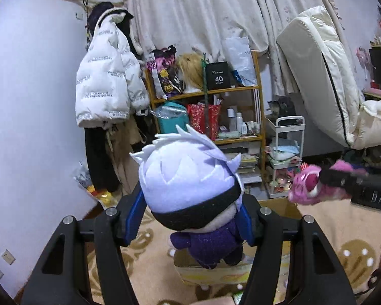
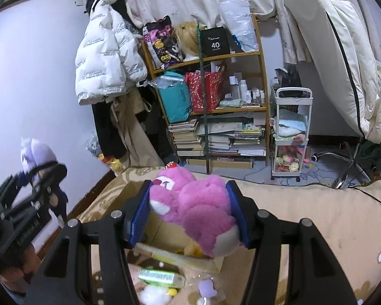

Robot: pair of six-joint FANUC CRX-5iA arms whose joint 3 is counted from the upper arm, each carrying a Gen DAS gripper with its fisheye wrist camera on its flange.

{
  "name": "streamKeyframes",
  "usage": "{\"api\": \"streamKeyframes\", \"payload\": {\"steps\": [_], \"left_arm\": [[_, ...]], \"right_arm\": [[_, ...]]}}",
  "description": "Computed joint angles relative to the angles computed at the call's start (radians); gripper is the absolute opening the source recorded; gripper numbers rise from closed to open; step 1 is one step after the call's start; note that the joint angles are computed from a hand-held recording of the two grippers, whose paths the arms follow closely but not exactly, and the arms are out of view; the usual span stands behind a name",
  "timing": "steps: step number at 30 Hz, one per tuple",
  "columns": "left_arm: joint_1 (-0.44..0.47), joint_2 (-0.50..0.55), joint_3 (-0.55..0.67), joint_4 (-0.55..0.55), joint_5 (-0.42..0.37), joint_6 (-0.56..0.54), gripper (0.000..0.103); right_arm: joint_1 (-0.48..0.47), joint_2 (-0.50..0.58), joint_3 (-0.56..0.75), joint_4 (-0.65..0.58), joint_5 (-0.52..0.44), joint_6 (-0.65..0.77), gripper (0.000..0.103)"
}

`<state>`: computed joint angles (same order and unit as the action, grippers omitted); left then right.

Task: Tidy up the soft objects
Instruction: 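Lift the pink bear and white-haired doll up over the cardboard box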

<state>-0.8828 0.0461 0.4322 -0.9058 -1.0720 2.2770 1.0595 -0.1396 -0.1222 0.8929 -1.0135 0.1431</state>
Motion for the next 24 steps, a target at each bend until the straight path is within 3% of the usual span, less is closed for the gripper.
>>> {"api": "streamKeyframes", "payload": {"steps": [3,7,16,24], "left_arm": [[0.036,0.013,-0.009,0.055,0.024,-0.017,0.061],[0.027,0.038,-0.017,0.005,0.021,0.004,0.061],[0.125,0.092,-0.031,0.172,0.077,-0.061,0.061],[0.187,0.123,-0.050,0.296,0.099,-0.110,0.063]], "right_arm": [[-0.029,0.013,0.004,0.002,0.034,0.008,0.062],[-0.043,0.037,0.003,0.021,0.041,0.049,0.062],[-0.079,0.093,-0.012,-0.040,0.126,0.128,0.063],[-0.090,0.125,-0.023,-0.107,0.147,0.200,0.063]]}}
